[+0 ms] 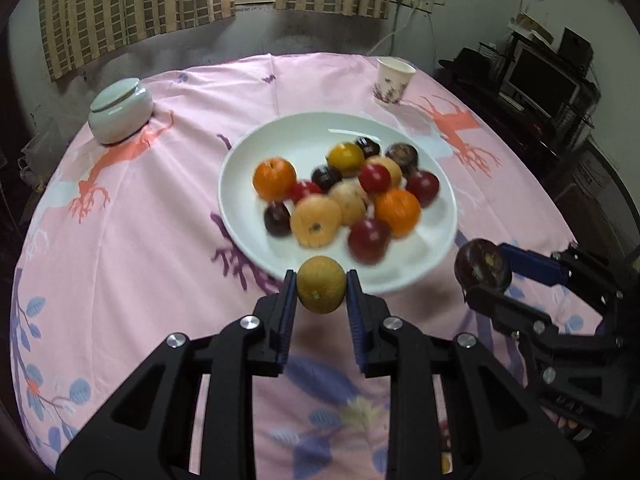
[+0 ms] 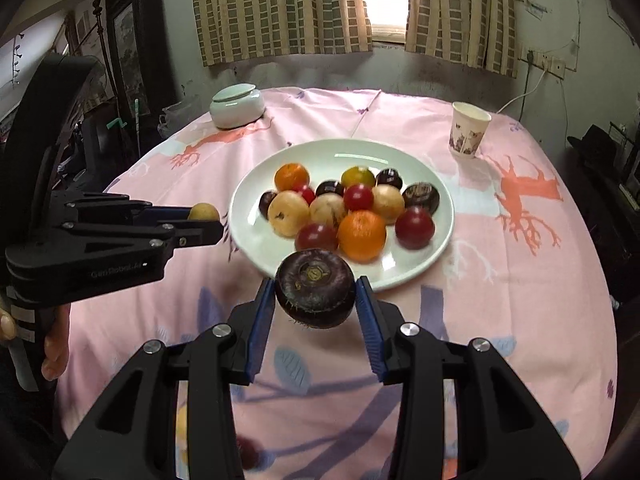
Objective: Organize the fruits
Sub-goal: 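Lower the dark brown fruit and yellow-green fruit onto the plate and open both grippers, then grasp a dark red apple with the right gripper while the left grasps an orange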
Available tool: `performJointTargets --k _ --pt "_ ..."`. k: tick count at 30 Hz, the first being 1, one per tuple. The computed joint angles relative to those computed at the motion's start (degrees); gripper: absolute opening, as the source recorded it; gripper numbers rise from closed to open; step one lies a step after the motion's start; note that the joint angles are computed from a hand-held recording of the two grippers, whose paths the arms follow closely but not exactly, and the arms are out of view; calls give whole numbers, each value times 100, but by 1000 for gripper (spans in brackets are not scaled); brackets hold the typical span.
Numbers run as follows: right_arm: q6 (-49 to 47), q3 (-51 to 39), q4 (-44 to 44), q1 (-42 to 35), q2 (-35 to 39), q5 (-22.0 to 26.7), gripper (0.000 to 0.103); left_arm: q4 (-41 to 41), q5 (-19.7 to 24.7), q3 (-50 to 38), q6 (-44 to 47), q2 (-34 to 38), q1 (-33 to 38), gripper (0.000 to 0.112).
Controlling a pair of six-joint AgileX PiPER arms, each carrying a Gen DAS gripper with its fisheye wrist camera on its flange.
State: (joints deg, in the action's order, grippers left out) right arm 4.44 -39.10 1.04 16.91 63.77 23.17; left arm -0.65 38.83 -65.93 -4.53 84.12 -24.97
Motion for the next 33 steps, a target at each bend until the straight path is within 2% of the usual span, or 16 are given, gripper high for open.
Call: performJointTargets --k 1,4,7,9,13,17,19,20,21,22,25,27,30,33 --pt "-11 -193 -112 -79 305 -202 42 184 53 -400 -212 330 -8 25" --pt "-276 -829 -75 -411 1186 -444 42 -170 394 -1626 -68 1326 151 25" --pt "-1469 -1398 1417 -980 1888 -339 42 96 735 -2658 -395 2158 126 25" --pt "-1856 -1726 1924 -1230 2265 -250 42 159 853 -3090 -442 2515 113 25" --pt "-2062 -2223 2178 -1441 2783 -45 42 145 1177 -3742 -434 3037 109 25" --pt "-1808 -2394 1841 -1328 2947 -114 42 282 1257 -4069 -595 3282 111 26" --pt "-1646 -2506 1641 -1283 3040 -98 43 286 1276 -4201 -640 3359 135 41" --pt "-1621 -2518 1599 -1262 3055 -132 48 229 1276 -4245 -628 3373 163 55" --pt "-1579 -2526 1543 -1242 3059 -156 54 174 1241 -4241 -629 3355 190 63" --pt "-1457 -2508 1415 -1210 3031 -204 63 132 1205 -4203 -632 3313 213 63" --pt "-1436 -2367 1311 -1190 2835 -257 63 -78 1175 -3951 -458 3067 320 64" --pt "-1533 -2145 1347 -1193 2536 -249 63 -168 1033 -3492 -366 2695 392 71" --pt "-2370 -1697 2152 -1348 1967 -100 63 -550 749 -2565 23 1935 551 79" --pt "-3408 -1103 3274 -1576 1257 243 72 -933 487 -1528 525 1106 652 83"
